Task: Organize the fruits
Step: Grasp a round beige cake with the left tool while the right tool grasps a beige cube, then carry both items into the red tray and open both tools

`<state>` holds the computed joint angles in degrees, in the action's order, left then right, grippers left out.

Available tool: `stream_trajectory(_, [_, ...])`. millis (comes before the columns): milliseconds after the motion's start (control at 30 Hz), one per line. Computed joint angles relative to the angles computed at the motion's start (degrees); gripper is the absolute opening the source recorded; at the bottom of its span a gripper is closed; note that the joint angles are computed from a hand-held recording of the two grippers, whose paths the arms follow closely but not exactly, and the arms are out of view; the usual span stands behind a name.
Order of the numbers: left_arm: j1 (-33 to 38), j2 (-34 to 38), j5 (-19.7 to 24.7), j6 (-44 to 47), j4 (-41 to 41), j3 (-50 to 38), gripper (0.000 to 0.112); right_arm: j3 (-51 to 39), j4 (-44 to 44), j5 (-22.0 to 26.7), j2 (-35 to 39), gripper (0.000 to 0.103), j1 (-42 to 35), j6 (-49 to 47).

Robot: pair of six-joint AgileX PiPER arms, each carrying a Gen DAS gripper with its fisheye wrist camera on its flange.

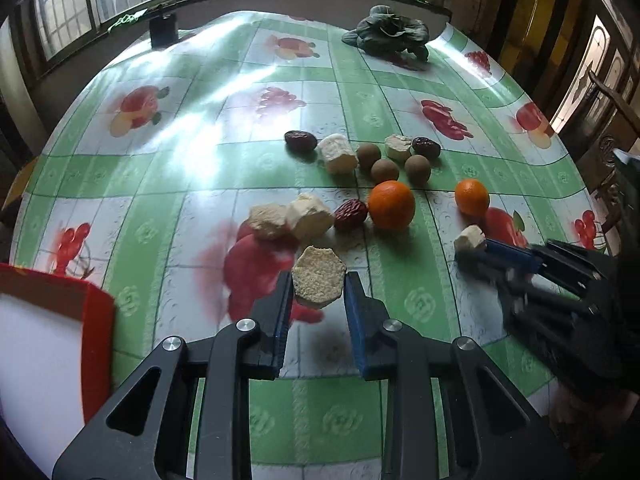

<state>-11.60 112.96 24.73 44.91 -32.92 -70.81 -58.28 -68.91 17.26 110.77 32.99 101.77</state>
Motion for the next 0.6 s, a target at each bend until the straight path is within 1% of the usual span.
stream_trajectory(100, [1.14, -1.34, -0.28, 0.68, -0.28, 1.45, 0.025, 0.14, -0.72, -0.13, -0.09, 0.015, 0.06, 0.44])
stream_trajectory(167, [1.92, -2.26, -0.29, 2.28, -1.41, 2.52, 0.025, 1.09, -2.73, 0.81, -0.98, 0.015, 1.02, 3.43])
stream_trajectory(300, [3.77, -3.93, 0.3, 3.38, -2.47, 4.0, 0.025, 2.09, -3.6, 2.91, -3.16, 0.015, 3.84, 6.65])
stream_trajectory(400, [5.69, -5.64, 0.54, 3.94, -3.04, 5.21, 0.025, 1.51, -3.59, 5.11, -4.36, 0.015, 7.02, 7.25])
stream_trajectory(500, [7.82, -7.86, 0.67, 5.08, -3.61, 6.92, 0.025, -0.21, -2.35, 5.59, -4.42, 0.015, 9.61, 6.25])
stream_trajectory(600, [9.94, -10.69, 0.32, 8.09, -5.22, 9.48, 0.025, -3.1, -0.67, 5.9, -3.5, 0.015, 11.94, 4.2])
